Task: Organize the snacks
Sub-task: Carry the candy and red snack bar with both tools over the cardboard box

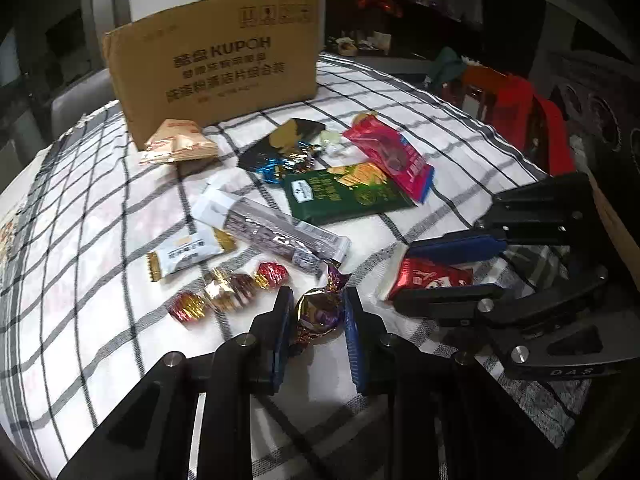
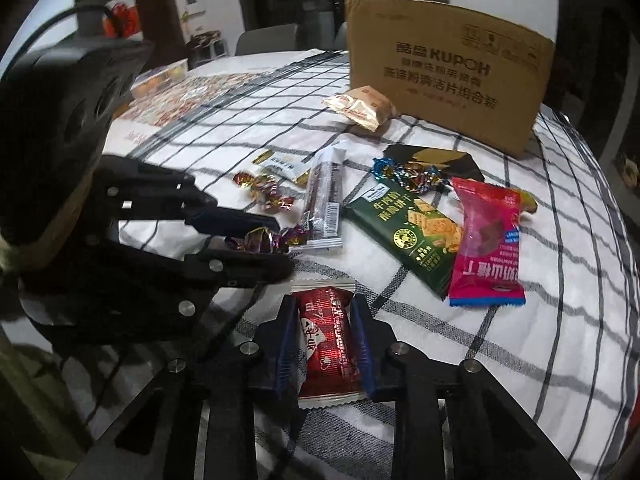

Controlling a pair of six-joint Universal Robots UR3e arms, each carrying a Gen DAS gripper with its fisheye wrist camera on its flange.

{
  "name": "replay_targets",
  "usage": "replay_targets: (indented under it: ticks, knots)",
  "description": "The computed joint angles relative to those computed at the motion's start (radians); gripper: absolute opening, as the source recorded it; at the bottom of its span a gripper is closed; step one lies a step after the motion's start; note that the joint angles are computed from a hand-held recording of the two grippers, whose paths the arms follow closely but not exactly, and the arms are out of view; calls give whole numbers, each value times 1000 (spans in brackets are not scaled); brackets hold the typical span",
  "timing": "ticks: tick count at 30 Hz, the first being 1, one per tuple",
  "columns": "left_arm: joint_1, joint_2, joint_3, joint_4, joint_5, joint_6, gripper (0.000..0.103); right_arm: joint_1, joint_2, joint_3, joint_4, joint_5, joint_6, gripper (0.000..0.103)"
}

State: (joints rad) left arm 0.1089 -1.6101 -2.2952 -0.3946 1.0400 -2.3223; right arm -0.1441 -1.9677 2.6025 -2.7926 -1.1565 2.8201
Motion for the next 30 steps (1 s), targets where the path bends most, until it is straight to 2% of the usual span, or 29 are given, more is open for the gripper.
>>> replay_targets:
  ticks: [4,15,20,30]
  knots:
    - [21,52,-19,-11,-22,-29,25,8,-40,9,-6,-8,42,28]
    - [45,196,-17,-90,-49,-131,25,-28,-196,-21,112,7,87,26]
    - [58,251,8,-131,-66,-156,25,-38,-250,-46,119,1,119,26]
    - [24,175,187,-90,-81,-266,25,-105,-179,-161,48,43,177,26]
